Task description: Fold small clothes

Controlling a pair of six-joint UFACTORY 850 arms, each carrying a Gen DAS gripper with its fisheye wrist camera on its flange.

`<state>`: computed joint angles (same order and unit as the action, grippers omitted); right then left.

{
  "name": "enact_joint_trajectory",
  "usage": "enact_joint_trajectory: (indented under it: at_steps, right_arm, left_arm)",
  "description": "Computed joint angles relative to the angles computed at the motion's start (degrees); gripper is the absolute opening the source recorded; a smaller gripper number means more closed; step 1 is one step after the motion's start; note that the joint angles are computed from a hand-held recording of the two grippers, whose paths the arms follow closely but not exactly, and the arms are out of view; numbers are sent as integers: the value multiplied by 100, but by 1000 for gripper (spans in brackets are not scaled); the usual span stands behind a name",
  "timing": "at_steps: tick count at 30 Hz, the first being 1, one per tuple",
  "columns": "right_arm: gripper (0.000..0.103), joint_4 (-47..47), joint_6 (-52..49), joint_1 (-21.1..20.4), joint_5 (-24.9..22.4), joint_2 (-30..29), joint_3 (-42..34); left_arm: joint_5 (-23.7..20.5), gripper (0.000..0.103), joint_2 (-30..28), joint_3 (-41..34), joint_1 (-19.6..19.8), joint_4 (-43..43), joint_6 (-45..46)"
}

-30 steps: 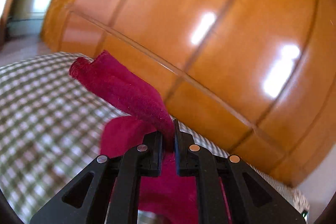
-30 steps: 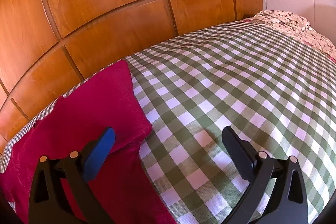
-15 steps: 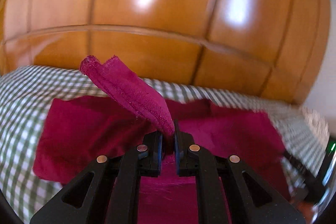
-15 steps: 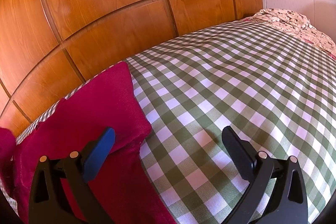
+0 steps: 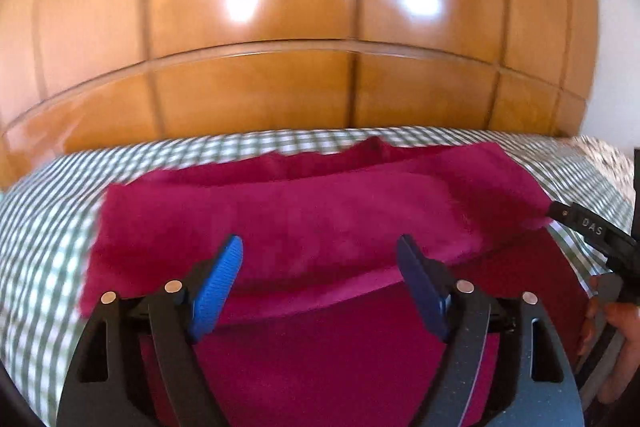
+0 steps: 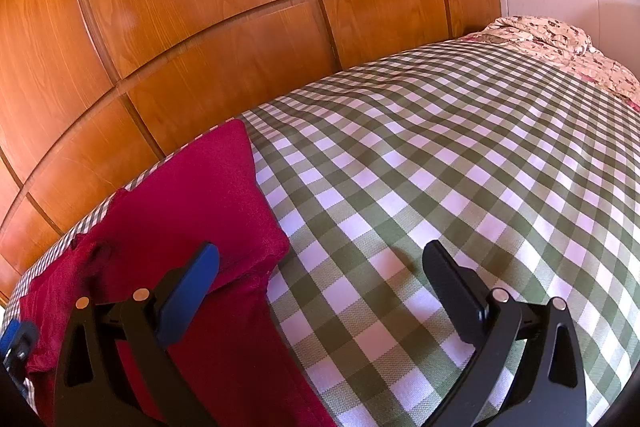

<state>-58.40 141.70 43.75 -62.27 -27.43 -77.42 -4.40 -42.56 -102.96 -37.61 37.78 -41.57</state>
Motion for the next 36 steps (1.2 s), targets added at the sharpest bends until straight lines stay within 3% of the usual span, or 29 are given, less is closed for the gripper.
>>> enact_joint_trajectory:
  at_steps: [6,8,11,14,17,21,22,23,24,25,28,31,33,36]
  right_arm:
    - [101,-634,468,211,-338,39,97]
    - [101,-1198,668,342,-462,66,172]
    - [99,-1669,437,378,-272,71,117]
    - [85,-1994,-55,241,555,52,-52]
    - [80,-2372,89,-72,2018,-9,-227]
    - [75,-2382,73,-526,3748,-405,-729]
    - [67,-2033,-279,-577,3974,-533,-910]
    - [47,-1491,-872,-634,4102,-697,-1144]
    - [32,-1007,-1471,-671,4107,-854,-1372]
    - [9,-672,-1910,-678,4037,-957,-1542]
    - [5,-904,-1914,-608,3316,-1003,-1764]
    - [4,-611,-2380,-635,2781,-1135,-2007]
    - [5,-121,-2824,-752,2981,-1296,-2119]
    - [5,-504,-2232,-829,3367,-1283,-1919]
  left_arm:
    - [-718,78,383,702,334,2418,-3358]
    - [-884,75,356,759,461,2046,-3358]
    - [-979,68,193,593,666,301,-2274]
    - [-1302,68,-35,157,761,-983,-1204]
    - [-1576,68,-180,-158,742,-891,-1227]
    - [-1344,68,-214,-120,830,-1324,-1044]
    - [-1248,68,-198,-86,851,-1449,-964]
    - [-1167,68,-186,-58,864,-1553,-901]
    - [-1083,68,-170,-16,875,-1654,-846]
    - [-957,68,-137,56,897,-1843,-722]
    - [-741,68,-79,183,945,-2337,-394]
    - [-843,68,-125,101,908,-2029,-670]
    - [-962,68,-165,18,888,-1916,-758]
    - [-1170,64,-235,-172,868,-1753,-871]
